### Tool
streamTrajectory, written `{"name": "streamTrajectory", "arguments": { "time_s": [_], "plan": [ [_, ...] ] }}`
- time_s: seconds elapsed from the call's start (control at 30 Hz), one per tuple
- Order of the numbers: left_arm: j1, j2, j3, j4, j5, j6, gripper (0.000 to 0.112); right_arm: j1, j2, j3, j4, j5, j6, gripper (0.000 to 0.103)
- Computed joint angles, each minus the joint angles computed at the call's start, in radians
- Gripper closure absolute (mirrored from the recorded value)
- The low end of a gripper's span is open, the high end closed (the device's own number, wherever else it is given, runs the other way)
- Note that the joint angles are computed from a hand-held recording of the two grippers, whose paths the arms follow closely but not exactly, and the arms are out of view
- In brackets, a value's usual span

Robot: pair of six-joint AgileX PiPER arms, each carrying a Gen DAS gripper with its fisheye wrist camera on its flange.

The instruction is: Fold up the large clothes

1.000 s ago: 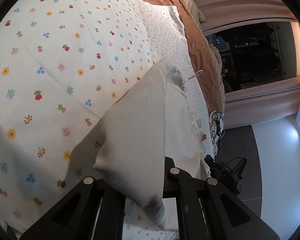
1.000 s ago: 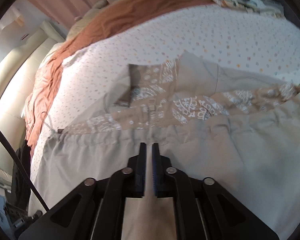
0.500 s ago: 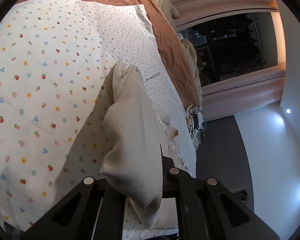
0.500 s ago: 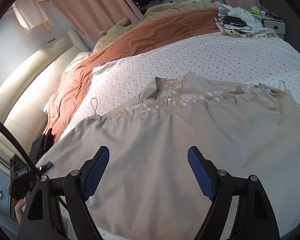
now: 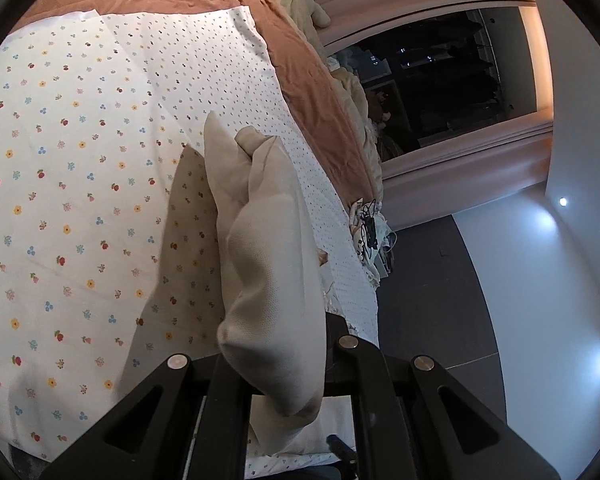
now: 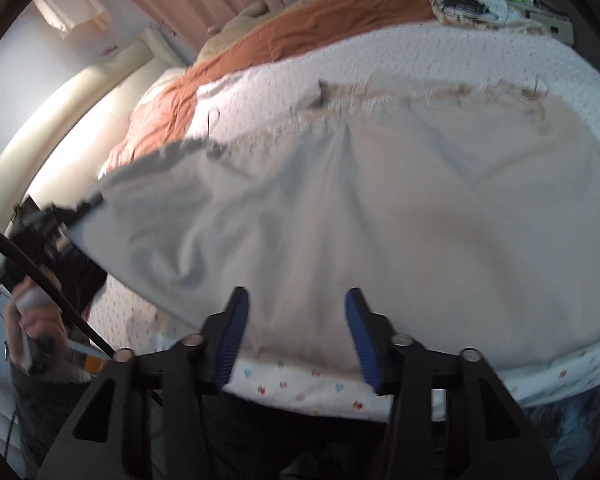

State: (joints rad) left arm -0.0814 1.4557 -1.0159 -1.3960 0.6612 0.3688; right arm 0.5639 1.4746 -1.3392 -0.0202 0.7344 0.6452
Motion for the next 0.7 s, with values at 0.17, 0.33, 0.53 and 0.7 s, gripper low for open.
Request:
{"name": "streamTrajectory", "arguments": {
  "time_s": [0.17,0.33,0.53,0.7],
  "plan": [
    [-0.024,0.013,-0.042,-0.021,0.021,-0.014,0.103,-0.04,0.093,0.033,0.138,-0.037,-0.083,0.072],
    [-0.059,0.036,-0.13,-0.029,0.041,-0.032,0.103,-0.106,0.102,0.013,0.22,-0.043,-0.156,0.072],
    [-0.122,0.101,-0.263,-0.041,0.064,-0.042,0.103,-0.131,0.135,-0.016,0.227,-0.056,-0.14,0.072],
    [-0.191,0.195,-0.421,-0.032,0.072,-0.076,0.103,-0.15,0.14,0.001,0.31,-0.078,-0.167,0.072]
  ]
}}
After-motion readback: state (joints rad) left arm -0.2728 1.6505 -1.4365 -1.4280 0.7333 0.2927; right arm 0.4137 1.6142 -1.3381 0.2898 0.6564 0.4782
